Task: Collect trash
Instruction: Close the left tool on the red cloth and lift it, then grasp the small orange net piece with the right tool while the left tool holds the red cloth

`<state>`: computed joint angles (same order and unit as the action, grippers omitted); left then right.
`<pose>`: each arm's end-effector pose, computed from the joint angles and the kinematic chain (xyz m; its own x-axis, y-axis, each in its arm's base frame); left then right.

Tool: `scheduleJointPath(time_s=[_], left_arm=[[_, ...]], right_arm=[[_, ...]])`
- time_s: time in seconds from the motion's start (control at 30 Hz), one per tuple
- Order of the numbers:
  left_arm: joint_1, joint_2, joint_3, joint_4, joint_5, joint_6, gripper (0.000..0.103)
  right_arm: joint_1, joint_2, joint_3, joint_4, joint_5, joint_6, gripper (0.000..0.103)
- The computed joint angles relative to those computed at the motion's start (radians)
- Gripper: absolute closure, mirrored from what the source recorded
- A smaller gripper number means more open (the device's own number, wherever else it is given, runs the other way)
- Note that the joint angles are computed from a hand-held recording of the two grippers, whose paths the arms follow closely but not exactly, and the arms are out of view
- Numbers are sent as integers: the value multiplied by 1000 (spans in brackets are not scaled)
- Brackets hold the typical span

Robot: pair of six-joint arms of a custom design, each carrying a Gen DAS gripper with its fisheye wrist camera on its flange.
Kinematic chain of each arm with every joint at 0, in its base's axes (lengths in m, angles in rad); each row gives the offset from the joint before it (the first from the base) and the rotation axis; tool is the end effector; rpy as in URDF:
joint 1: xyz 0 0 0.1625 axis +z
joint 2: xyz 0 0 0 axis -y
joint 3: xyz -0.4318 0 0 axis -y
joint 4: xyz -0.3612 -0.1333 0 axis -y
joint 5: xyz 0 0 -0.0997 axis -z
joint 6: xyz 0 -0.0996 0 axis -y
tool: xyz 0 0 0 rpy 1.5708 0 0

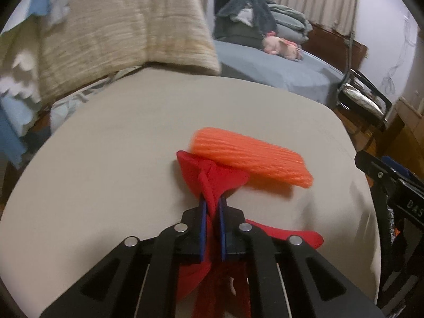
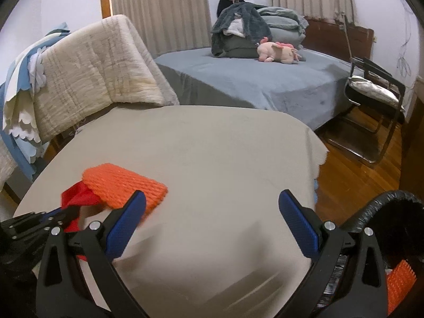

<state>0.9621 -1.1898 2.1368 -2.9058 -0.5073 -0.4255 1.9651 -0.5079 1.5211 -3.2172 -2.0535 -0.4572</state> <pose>-0.0949 -0.5215 0.2631 -0.7537 -0.3076 -0.5808 0.2395 0.6944 -0.6786 0.3497 -0.6138 0.0539 -0.6918 -0.4063 0.5970 -0.6855 0.6296 -0.3658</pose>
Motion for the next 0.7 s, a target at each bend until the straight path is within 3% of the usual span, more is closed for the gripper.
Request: scheduleJointPath(time_s=[0.17, 0.7], left_arm=[[-2, -54, 29, 36, 78, -45, 95], [72, -18, 5, -92, 55, 89, 95]], right_arm=[[17, 35, -38, 39, 26, -17, 6], [33, 185, -247, 239, -10, 1, 6]])
